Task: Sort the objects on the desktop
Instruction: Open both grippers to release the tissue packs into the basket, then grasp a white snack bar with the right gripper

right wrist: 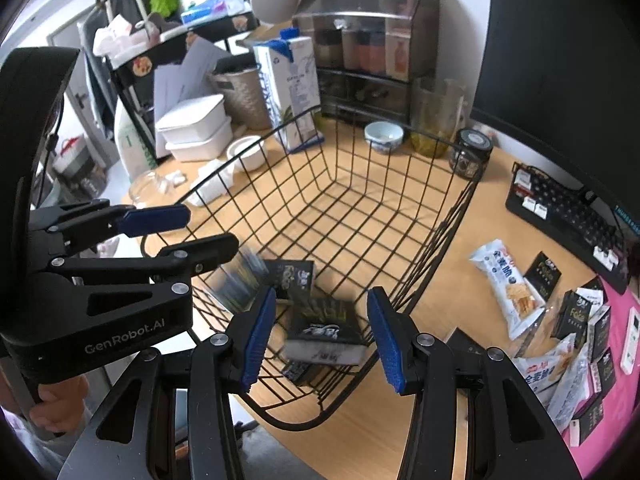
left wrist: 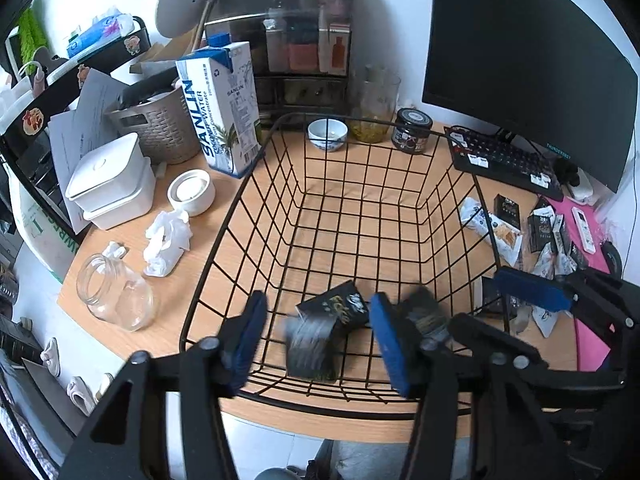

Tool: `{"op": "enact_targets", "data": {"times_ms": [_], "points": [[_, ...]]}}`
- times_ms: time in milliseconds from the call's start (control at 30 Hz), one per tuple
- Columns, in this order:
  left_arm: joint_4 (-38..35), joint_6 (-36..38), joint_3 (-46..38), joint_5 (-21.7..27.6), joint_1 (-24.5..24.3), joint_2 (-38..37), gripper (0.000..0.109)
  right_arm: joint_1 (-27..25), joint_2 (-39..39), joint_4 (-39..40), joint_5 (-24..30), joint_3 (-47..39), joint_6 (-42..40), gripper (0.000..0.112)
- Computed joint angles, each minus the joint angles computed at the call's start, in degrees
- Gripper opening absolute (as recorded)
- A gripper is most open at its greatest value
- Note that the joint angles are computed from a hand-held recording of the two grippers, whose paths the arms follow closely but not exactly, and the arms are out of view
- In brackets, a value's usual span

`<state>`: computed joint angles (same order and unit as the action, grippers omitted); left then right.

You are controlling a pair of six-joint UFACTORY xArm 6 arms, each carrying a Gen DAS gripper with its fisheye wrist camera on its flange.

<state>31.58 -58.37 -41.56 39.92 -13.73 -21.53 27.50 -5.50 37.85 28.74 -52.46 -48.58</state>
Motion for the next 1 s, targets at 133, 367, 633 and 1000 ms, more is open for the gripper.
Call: {"op": "enact_targets", "data": {"times_ms": [133, 367, 633, 1000], "points": [[1.12, -0.93, 0.0, 0.25, -0.52, -0.38, 0.067, -1.25, -0.39, 1.88, 0.96, -0.22, -0.59, 0.055], [1.22, -1.04, -1.0, -0.51, -3.19, 0.33, 0.067, -5.7, -3.83, 3.66, 1.2, 2.08, -2.22, 0.055], [1.34, 0.43, -8.3, -1.53, -10.86, 8.46, 0.067, -17.86, -5.36, 3.72, 1.68, 2.69, -2.33, 0.055], [-0.24, 7.9, -27.1, 1.06, -18.68, 26.69, 0.067, -30.09, 8.31, -0.26, 3.13, -6.23, 4.2, 0.056]]}}
